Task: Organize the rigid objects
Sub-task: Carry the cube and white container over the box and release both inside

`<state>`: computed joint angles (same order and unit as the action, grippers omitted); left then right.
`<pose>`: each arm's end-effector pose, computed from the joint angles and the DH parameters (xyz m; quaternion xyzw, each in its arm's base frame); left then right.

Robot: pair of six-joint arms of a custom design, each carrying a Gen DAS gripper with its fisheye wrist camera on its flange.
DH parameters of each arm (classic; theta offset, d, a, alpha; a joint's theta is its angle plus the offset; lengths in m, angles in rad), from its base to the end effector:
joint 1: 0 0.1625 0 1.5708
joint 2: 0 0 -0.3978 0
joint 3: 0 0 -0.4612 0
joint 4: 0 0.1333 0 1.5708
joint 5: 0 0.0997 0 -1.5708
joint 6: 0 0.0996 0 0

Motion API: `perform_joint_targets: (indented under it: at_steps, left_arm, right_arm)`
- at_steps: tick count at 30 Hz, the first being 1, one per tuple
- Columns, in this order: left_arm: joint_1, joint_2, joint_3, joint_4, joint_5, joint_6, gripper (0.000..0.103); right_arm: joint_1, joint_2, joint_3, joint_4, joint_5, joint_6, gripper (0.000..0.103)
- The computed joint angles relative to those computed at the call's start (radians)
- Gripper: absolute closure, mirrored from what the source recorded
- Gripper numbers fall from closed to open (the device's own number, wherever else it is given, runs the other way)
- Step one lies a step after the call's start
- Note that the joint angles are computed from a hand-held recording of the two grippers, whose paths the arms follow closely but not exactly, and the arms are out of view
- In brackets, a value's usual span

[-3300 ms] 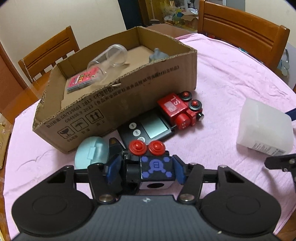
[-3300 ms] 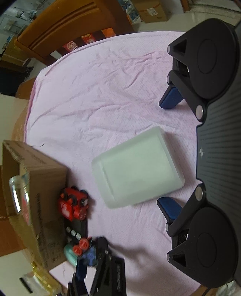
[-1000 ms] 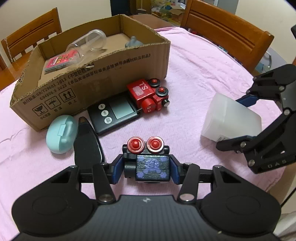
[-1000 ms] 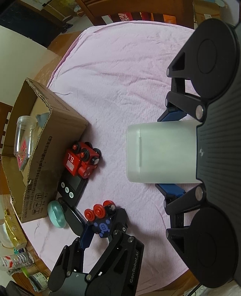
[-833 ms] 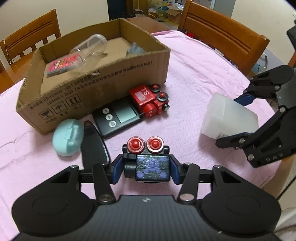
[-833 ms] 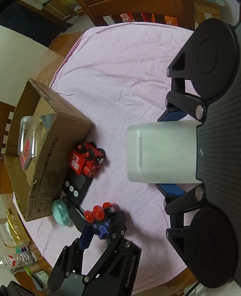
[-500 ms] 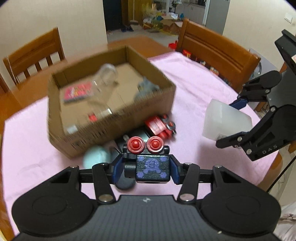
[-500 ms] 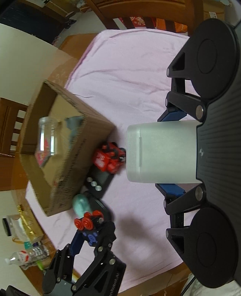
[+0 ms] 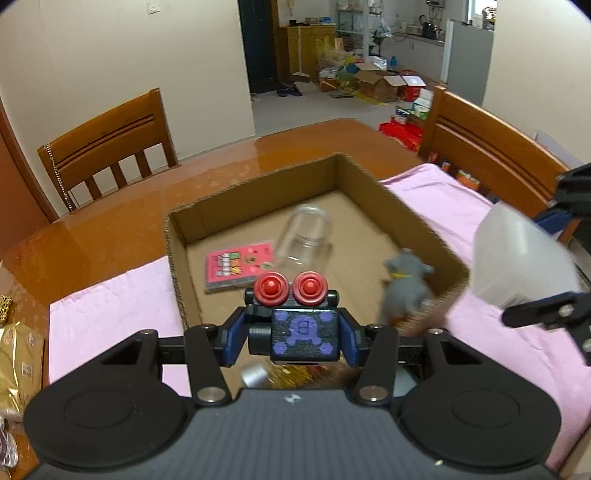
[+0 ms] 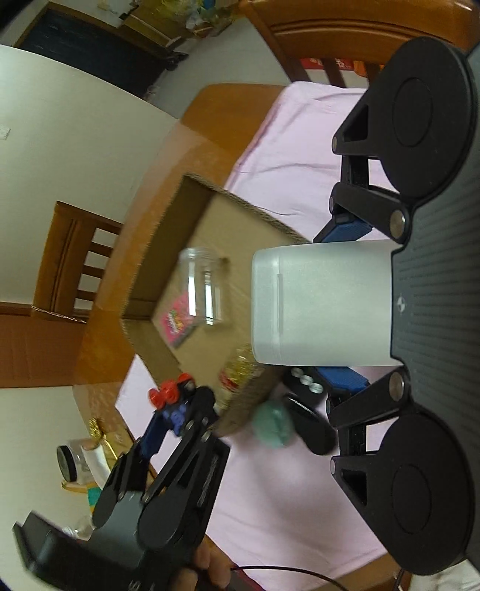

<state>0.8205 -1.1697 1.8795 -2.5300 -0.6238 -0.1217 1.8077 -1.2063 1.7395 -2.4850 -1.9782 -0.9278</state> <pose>-0.2635 -0.5967 0.1964 0.2191 0.8573 -0.2914 0.3634 0.2474 -0.6249 0.2519 0.4969 -0.8242 0.1072 0.2497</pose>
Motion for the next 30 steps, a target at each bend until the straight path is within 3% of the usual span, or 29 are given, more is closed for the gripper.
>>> perform_joint_targets:
  at_steps: [3, 5, 6, 7, 10, 22, 27, 29, 30]
  left_arm:
    - [0.031, 0.030, -0.022, -0.060, 0.019, 0.058, 0.053]
    - [0.045, 0.056, -0.017, -0.168, 0.051, 0.114, 0.042]
    - [0.051, 0.065, -0.017, -0.199, 0.060, 0.127, 0.024]
    - [0.053, 0.069, -0.013, -0.227, 0.070, 0.138, 0.015]
    - [0.048, 0.054, 0.019, -0.279, 0.089, 0.142, 0.010]
    - [-0.057, -0.157, 0.211, -0.162, 0.205, -0.104, 0.006]
    - [-0.073, -0.218, 0.243, -0.036, 0.243, -0.239, 0.006]
    - [-0.076, -0.234, 0.250, 0.006, 0.257, -0.276, 0.005]
    - [-0.077, -0.241, 0.254, 0.019, 0.263, -0.287, 0.005]
  right_arm:
    - [0.012, 0.039, -0.032, -0.018, -0.017, 0.027, 0.032]
    - [0.018, 0.063, -0.053, -0.029, -0.027, 0.046, 0.032]
    - [0.020, 0.071, -0.061, -0.031, -0.031, 0.054, 0.032]
    - [0.023, 0.079, -0.070, -0.031, -0.035, 0.062, 0.032]
    - [0.028, 0.112, -0.104, -0.033, -0.050, 0.087, 0.032]
    - [0.036, 0.335, -0.350, -0.004, -0.112, 0.246, 0.032]
    - [0.033, 0.454, -0.483, -0.002, -0.158, 0.317, 0.032]
    - [0.031, 0.490, -0.522, -0.006, -0.178, 0.326, 0.029]
    - [0.030, 0.498, -0.529, -0.016, -0.180, 0.324, 0.019]
